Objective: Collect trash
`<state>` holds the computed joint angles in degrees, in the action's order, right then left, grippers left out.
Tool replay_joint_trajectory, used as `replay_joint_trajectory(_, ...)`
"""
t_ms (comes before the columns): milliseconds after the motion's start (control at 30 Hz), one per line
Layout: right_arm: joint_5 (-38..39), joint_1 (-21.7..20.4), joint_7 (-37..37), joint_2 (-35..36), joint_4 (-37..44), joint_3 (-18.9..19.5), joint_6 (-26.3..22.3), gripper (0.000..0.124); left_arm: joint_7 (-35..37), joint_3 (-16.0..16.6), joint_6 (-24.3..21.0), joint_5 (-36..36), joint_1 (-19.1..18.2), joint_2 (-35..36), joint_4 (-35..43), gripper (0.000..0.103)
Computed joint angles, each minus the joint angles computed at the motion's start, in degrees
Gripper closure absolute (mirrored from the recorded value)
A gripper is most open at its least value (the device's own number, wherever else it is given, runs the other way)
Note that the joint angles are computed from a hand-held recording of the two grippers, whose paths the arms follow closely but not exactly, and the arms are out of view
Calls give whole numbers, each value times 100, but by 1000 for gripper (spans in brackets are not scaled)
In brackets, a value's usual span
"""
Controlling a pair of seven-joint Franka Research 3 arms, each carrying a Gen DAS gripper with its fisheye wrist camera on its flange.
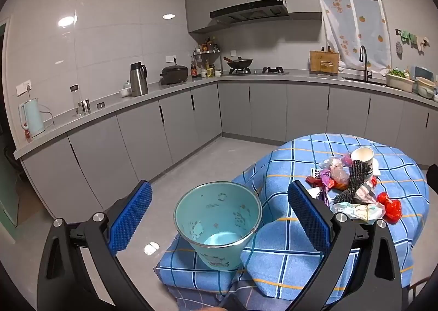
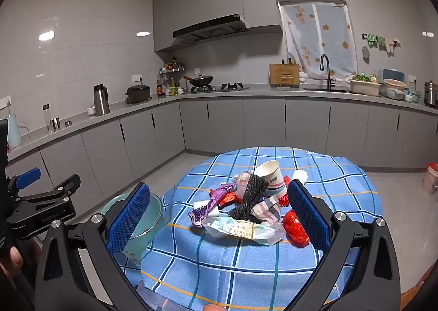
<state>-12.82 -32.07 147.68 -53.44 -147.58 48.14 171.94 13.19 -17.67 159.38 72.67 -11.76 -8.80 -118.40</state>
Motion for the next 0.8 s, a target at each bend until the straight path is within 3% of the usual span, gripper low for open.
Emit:
replay_joint_trajectory(100, 1, 31, -6, 11, 4, -20, 2, 25, -510, -10, 101, 437, 67, -43, -30, 5)
replay_joint_trajectory(133, -3, 42, -13, 8, 6, -24, 0, 25, -238, 4, 63, 212, 26, 6, 4, 5)
replay_joint_trajectory(800, -13, 18, 60, 39, -23, -39, 14, 25, -229, -24, 72, 254, 8, -69, -40, 5)
